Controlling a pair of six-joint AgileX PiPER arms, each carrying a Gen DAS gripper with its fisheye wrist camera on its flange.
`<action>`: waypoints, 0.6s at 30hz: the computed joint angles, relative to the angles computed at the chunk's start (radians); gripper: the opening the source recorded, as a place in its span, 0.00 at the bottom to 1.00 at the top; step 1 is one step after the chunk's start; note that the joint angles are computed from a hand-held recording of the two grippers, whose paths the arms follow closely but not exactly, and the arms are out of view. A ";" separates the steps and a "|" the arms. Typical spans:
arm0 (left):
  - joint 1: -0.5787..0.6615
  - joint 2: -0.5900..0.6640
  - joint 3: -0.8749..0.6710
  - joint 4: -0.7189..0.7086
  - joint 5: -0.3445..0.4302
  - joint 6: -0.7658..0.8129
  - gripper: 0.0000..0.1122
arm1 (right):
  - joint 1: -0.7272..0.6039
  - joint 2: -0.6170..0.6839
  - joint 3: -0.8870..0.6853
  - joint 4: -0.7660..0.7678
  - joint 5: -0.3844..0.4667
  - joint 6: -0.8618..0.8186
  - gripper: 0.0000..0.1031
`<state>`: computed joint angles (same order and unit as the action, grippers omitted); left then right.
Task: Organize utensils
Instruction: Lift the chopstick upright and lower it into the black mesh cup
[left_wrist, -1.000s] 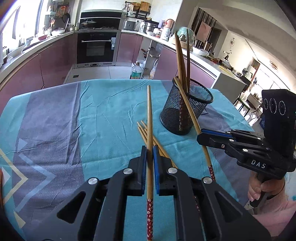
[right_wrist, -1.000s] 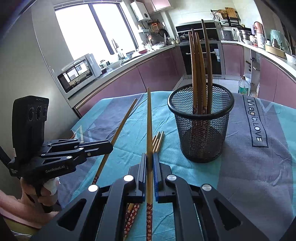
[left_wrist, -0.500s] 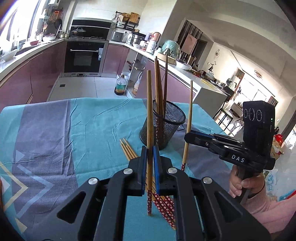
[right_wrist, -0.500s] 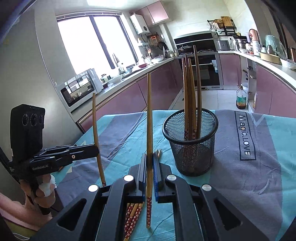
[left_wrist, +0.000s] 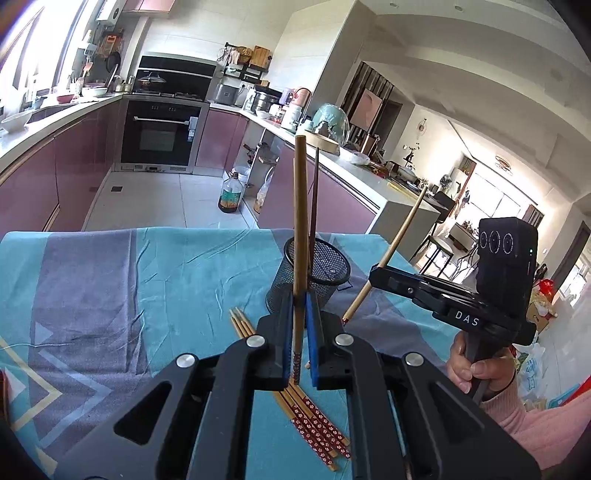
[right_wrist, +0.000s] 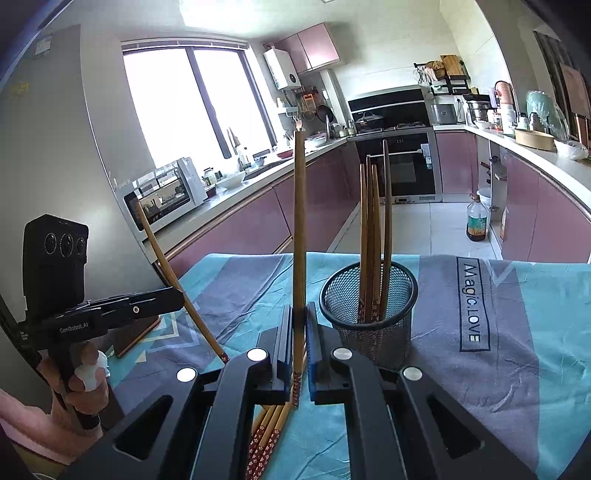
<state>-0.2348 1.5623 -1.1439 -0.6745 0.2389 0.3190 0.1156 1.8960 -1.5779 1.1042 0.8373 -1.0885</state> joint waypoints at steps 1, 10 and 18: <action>-0.001 -0.001 -0.006 0.004 -0.003 -0.002 0.07 | -0.002 -0.002 -0.006 0.002 -0.001 -0.002 0.05; -0.015 0.031 -0.120 0.136 0.017 -0.116 0.07 | -0.025 -0.025 -0.052 0.014 -0.020 -0.018 0.05; -0.034 0.067 -0.238 0.294 0.035 -0.250 0.07 | -0.038 -0.020 -0.115 0.023 -0.030 -0.025 0.05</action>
<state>-0.2689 1.6295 -1.3818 -0.3805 0.2741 0.0694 0.0774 1.8756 -1.6924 1.1269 0.8071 -1.1130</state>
